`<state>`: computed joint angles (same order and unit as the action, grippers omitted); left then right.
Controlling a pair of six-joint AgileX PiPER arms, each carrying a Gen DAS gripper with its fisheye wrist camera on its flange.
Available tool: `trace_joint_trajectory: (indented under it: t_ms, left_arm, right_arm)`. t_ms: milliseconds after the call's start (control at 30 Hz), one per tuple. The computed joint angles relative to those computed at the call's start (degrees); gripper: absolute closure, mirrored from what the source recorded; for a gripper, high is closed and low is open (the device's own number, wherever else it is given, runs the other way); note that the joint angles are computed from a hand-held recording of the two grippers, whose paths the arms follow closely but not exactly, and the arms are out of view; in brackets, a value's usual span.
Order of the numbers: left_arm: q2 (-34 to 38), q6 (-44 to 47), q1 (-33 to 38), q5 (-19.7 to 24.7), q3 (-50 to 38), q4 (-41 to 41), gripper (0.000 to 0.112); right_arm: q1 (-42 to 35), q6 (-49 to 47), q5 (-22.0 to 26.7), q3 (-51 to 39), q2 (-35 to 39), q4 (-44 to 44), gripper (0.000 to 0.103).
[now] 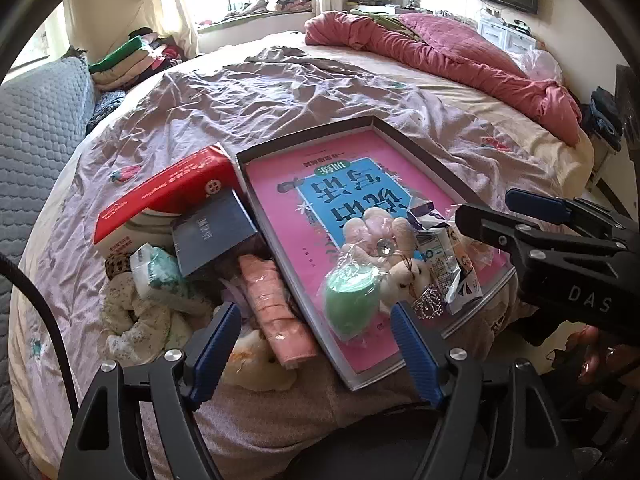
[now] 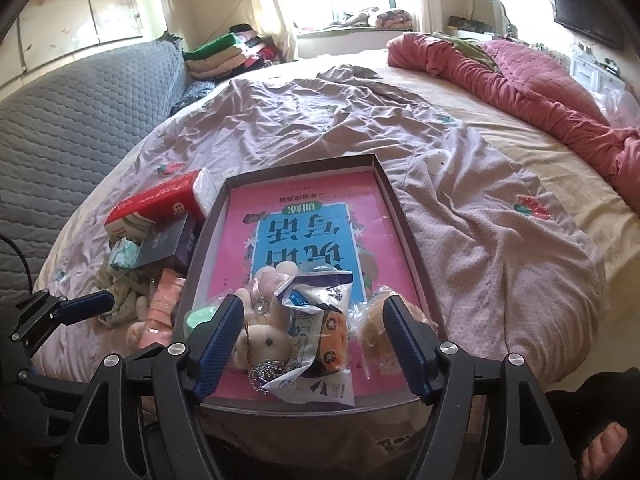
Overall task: Organize soft objects
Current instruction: 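Open the left gripper to drop the green item while the right releases the packet onto the tray, then withdraw both open grippers from the tray back toward the pile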
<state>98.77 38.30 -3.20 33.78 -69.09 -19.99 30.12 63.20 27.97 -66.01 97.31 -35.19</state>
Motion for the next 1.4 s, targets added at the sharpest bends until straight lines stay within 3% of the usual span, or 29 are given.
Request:
trace_joint_trajectory:
  t_ms: [567,933,1400]
  left_arm:
    - [-4.18,2.35,4.79,2.62,-0.39,-2.59,0.035]
    - [-5.51,4.57,8.99,6.65,-2.84,-5.89,0.034]
    - [-2.17,4.92,17.68,11.49,-10.35,-8.16,0.034]
  right_arm:
    - [4.13,1.06,6.29,-2.78,-2.65,-1.88,0.028]
    - [7.24,1.91,11.11,-4.36,-5.35,-4.43,0.026]
    - [9.5,1.94,13.85,-7.4,-4.78,-5.81,0.025]
